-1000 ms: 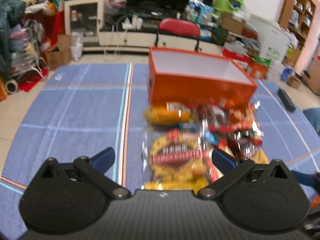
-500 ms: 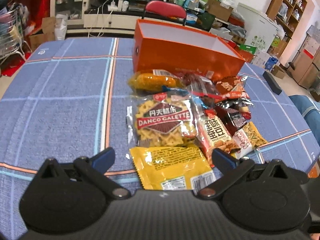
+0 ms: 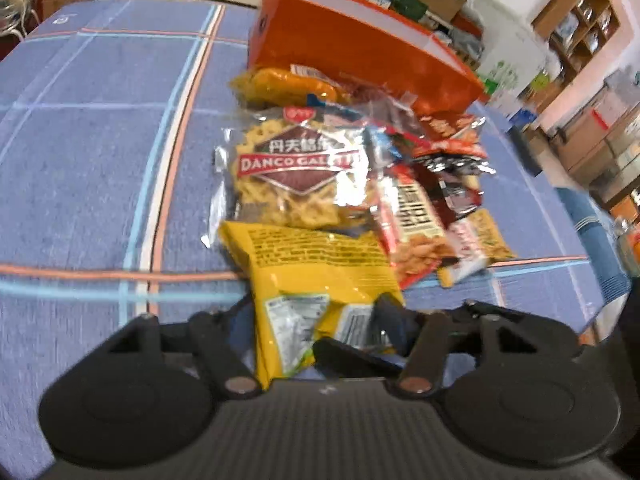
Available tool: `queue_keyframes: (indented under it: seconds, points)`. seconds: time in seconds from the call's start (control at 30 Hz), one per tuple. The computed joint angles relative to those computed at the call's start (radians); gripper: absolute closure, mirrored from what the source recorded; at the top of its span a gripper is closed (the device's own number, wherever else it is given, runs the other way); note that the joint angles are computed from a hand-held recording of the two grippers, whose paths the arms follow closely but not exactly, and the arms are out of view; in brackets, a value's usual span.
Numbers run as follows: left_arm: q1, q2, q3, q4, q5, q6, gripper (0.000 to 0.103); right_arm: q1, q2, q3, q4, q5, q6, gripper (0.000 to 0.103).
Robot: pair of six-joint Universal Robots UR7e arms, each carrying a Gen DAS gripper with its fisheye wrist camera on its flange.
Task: Organize snacks
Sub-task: 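Close the left gripper on the yellow chip bag's edge, then lift the yellow chip bag into the orange box and open the left gripper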
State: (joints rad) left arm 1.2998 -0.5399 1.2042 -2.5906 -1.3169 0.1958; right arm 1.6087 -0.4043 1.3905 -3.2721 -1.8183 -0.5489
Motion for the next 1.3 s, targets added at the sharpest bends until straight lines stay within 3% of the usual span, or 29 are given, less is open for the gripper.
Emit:
queue_keyframes:
  seconds: [0.13, 0.23, 0.47, 0.57, 0.67, 0.83, 1.17, 1.3]
  points:
    - [-0.015, -0.041, 0.093, -0.040, 0.012, 0.009, 0.049, 0.004, -0.040, 0.075, -0.008, -0.006, 0.000, 0.080]
    - [-0.025, -0.040, 0.099, -0.040, 0.057, 0.016, 0.036, -0.005, -0.052, 0.093, -0.001, -0.001, 0.013, 0.080]
    - [-0.020, -0.044, 0.091, -0.064, 0.058, 0.013, 0.031, -0.008, -0.058, 0.084, 0.007, -0.007, 0.006, 0.070]
    - [-0.012, -0.024, 0.090, -0.074, 0.043, 0.007, 0.037, -0.011, -0.033, 0.068, -0.020, 0.001, -0.040, 0.072]
    - [-0.012, -0.023, 0.089, -0.060, 0.008, 0.030, 0.054, -0.006, -0.020, 0.048, -0.013, 0.001, -0.084, 0.080]
    - [-0.024, -0.049, 0.092, -0.039, -0.009, 0.046, 0.056, -0.010, -0.054, 0.069, -0.005, 0.062, -0.055, 0.081]
    - [-0.061, 0.002, -0.082, 0.024, -0.054, 0.060, 0.056, 0.007, -0.075, -0.023, 0.010, 0.107, -0.027, 0.081]
    - [-0.074, 0.065, -0.222, 0.086, -0.085, 0.073, 0.056, 0.013, -0.077, -0.090, 0.027, 0.101, -0.052, 0.081]
